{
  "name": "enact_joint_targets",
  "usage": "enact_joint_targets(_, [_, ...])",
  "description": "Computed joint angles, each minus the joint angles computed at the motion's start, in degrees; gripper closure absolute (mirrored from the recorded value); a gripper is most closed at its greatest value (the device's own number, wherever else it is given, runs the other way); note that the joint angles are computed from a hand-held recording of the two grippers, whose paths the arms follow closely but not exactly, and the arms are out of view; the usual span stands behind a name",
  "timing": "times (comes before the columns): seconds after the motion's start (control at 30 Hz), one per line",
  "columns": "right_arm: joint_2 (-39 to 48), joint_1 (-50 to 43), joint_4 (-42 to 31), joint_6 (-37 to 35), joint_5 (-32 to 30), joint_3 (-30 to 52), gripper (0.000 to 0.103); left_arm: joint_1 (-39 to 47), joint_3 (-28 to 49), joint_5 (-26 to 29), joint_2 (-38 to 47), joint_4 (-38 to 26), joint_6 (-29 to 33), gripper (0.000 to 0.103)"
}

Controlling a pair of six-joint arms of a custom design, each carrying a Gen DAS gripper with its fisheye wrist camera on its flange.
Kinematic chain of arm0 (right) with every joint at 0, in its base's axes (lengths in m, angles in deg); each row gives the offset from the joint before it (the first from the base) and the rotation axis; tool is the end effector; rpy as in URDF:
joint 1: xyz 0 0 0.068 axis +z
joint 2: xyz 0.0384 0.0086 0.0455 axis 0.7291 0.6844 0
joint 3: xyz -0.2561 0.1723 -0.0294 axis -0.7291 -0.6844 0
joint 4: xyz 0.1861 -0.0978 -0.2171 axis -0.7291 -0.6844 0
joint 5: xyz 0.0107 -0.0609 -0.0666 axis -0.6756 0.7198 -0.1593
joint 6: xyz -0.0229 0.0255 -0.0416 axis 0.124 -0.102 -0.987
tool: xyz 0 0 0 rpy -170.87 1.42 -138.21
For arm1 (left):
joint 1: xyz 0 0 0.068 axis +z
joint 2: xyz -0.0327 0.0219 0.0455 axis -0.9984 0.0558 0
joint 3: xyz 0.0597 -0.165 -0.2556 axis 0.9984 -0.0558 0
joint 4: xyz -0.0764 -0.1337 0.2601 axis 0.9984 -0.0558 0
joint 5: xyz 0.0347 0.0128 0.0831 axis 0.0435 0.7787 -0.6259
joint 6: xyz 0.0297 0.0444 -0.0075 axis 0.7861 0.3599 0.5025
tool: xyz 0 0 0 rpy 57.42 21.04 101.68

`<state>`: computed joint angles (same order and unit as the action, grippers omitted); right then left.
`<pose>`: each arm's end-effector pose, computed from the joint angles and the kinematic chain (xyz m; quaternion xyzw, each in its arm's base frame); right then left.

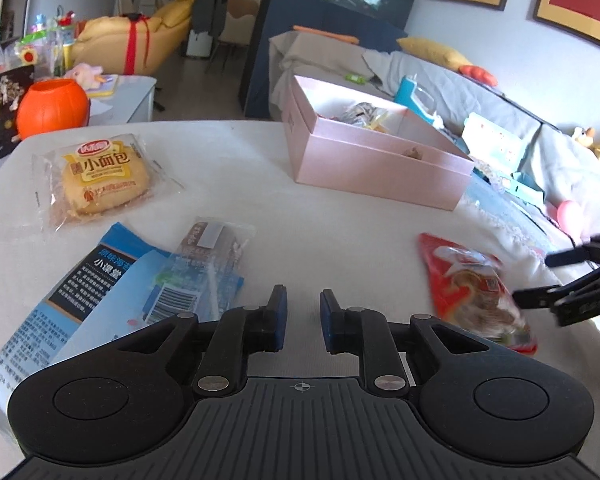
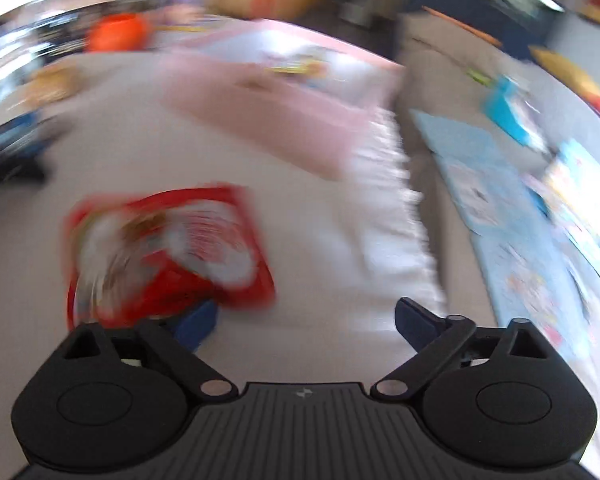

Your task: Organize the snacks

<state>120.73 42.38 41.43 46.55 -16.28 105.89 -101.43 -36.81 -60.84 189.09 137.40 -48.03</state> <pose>0.3478 -0.0163 0.0388 -0.3458 0.8761 0.0136 0.3358 0.2103 -0.0479 -0.0055 -0.1320 0.8830 -0.0741 0.4443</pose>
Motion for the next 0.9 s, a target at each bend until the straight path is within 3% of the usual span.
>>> enact_joint_targets(0.13, [-1.79,-4.26,-21.83,1.64,-9.60,6.09,0.009,0.55,-0.03,0.37,1.62,2.45,-0.05,0.082])
enact_joint_targets(0.2, [-1.45,-4.23,-27.25,2.08,-12.74,6.78,0.009,0.73,0.22,0.45,1.25,1.73,-0.18,0.082])
enact_joint_targets(0.3, [-0.90,0.58,-20.87,9.37,-12.28,4.11,0.007,0.14,-0.06,-0.23,0.62,0.82,-0.14,0.082])
enact_joint_targets(0.43, [1.23,10.06,-3.58,24.77,-4.95,1.11,0.001,-1.63,-0.40,-2.17,-2.86,-4.19,-0.96,0.082])
enact_joint_targets(0.53, [4.00,15.30,5.29,30.81,2.11,0.87,0.001,-2.46,-0.89,-2.93,-3.58,-4.99,-1.32,0.082])
enact_joint_targets(0.67, [6.83,15.88,15.03,25.92,1.65,-1.84,0.004,-2.47,-1.09,-2.68,-3.51,-4.67,-1.59,0.082])
enact_joint_targets(0.87, [6.45,9.50,10.40,13.00,-10.02,-1.71,0.004,-0.82,-0.79,-0.17,-8.08,-10.90,-2.16,0.082])
enact_joint_targets(0.9, [6.19,8.66,8.80,10.71,-11.23,-1.30,0.009,-0.12,-0.85,0.86,-9.65,-12.72,-2.48,0.082])
